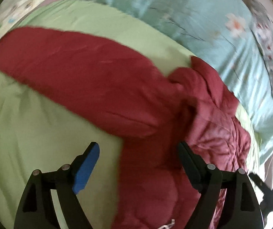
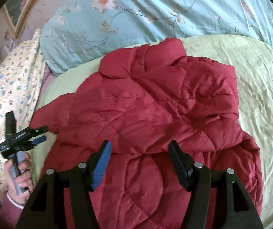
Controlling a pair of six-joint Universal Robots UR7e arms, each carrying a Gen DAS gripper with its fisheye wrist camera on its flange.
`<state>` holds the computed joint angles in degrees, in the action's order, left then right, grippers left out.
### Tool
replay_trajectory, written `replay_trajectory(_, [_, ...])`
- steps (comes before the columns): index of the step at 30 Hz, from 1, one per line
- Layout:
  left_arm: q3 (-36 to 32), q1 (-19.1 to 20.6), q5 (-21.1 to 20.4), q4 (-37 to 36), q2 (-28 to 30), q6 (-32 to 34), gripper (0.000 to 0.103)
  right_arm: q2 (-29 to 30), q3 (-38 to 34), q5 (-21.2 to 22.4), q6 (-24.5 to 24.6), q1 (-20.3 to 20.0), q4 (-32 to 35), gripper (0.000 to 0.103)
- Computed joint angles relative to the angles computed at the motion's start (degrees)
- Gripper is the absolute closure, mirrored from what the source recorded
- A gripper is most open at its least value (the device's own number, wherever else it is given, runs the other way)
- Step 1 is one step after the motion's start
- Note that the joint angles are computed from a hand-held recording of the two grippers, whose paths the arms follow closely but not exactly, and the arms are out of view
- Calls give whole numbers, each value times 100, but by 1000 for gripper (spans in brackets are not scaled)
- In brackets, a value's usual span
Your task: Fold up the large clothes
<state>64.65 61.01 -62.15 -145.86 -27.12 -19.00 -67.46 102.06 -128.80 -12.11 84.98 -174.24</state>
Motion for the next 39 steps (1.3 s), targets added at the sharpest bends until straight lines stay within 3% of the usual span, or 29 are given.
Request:
replay_trajectory(15, [513, 667, 779, -662, -773, -1181, 19, -47, 197, 55, 33, 214, 64, 36])
replay_trajectory(23, [99, 907, 1077, -653, -728, -1192, 19, -103, 318, 59, 172, 167, 164, 36])
replay_trajectory(28, [-620, 980, 1499, -392, -409, -1062, 21, -155, 401, -7, 253, 149, 176, 36])
replay_trajectory(29, [-790, 979, 1621, -277, -335, -1049, 23, -168, 423, -16, 277, 143, 179, 36])
replay_trajectory(31, [-998, 970, 1654, -179, -230, -970, 50, -192, 464, -19, 312, 134, 184, 36])
replay_trajectory(32, [-1083, 955, 1634, -107, -186, -923, 56, -203, 490, -19, 316, 127, 180, 36])
replay_trajectory(34, [-1088, 900, 1688, -214, -155, -713, 76, -200, 506, -34, 315, 120, 179, 36])
replay_trajectory(37, [-901, 771, 1774, -521, -197, -299, 89, -215, 532, 25, 371, 82, 209, 36])
replay_trajectory(39, [-781, 707, 1683, -720, -230, -141, 92, -213, 555, 35, 380, 77, 182, 36])
